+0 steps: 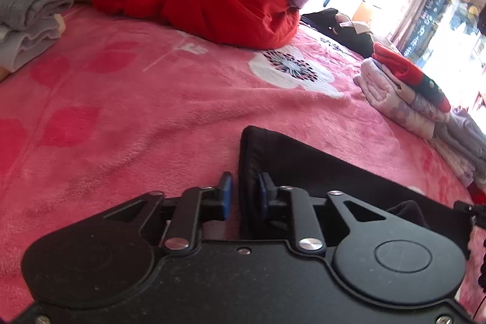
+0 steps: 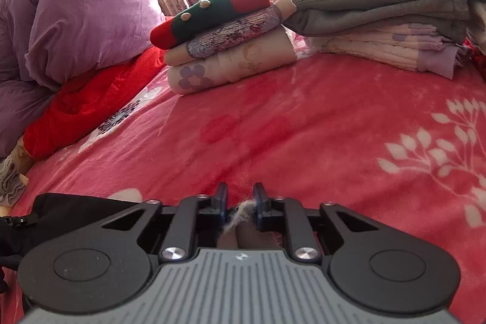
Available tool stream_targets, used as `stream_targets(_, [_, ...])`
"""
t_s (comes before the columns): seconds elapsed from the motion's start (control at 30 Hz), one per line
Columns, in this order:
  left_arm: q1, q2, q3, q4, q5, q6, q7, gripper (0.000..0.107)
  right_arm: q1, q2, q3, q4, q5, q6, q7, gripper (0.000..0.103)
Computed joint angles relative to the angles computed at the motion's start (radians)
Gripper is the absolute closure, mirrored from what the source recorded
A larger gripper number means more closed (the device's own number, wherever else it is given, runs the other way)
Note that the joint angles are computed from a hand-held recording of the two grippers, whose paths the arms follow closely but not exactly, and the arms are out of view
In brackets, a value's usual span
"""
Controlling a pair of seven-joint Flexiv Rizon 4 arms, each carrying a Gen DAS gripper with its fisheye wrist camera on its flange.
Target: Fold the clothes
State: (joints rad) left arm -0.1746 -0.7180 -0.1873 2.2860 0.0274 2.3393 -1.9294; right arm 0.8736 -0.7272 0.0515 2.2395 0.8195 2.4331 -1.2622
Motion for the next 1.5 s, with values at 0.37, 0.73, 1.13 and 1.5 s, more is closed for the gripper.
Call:
stream_targets(0.37, [-0.016, 0.141, 0.001, 0.132, -0.041, 0.091, -0.146, 0.057, 0.091, 0.102, 0.106, 0.082, 0.187, 0.150, -0.110, 0.049])
stream_targets(0.73, [-0.321, 0.262, 0.074, 0.189, -0.320, -0.004, -0.079, 0.037, 0.214, 0.154, 0.284, -0.001, 0.524, 0.047, -0.491, 0.039])
stream_targets(1.13, [-0.477, 0.184, 0.095, 0.125, -0.614, -0.057, 0.136, 0.094, 0.177, 0.117, 0.366, -0.066, 0.543, -0.010, -0.732, 0.077])
stream_targets(1.5, [-0.171, 0.188, 0.018, 0.317, -0.176, 0.146, -0.356, 0.100, 0.361, -0.042, 0.267, -0.321, 0.701, 0.524, -1.320, 0.094])
